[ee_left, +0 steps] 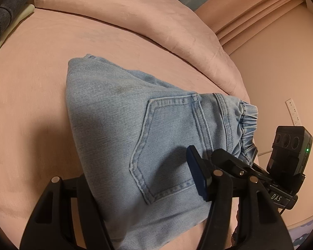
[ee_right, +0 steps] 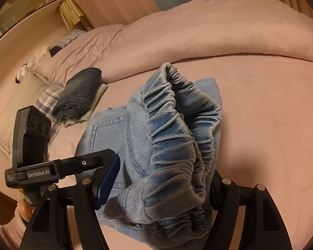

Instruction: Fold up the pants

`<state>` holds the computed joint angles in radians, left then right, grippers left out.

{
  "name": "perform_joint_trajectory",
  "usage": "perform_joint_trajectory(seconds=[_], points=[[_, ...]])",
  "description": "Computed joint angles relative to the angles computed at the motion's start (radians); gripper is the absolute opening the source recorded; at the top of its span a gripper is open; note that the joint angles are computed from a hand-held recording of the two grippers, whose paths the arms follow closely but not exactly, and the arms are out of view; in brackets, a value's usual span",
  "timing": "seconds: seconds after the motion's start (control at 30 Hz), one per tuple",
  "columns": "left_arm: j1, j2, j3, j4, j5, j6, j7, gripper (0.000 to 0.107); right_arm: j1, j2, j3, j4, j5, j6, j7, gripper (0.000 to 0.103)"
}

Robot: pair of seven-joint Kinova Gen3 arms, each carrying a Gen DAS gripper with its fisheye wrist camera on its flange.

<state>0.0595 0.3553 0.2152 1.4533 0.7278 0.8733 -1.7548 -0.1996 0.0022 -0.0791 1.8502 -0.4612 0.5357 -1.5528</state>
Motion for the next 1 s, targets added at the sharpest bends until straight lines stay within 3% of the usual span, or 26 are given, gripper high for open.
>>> perform_joint_trajectory(seconds=[0.67, 1.0], points=[[0.012, 0.015, -0.010, -0.062, -0.050, 0.086, 0.080, 0.062, 0.028, 0.064, -0.012, -0.028, -0.031, 0.004, 0.040, 0.074], [0.051, 0.027, -0.024, -0.104, -0.136, 0.096, 0.151, 0.062, 0.047, 0.094, -0.019, -0.047, -0.029, 0.022, 0.042, 0.074]])
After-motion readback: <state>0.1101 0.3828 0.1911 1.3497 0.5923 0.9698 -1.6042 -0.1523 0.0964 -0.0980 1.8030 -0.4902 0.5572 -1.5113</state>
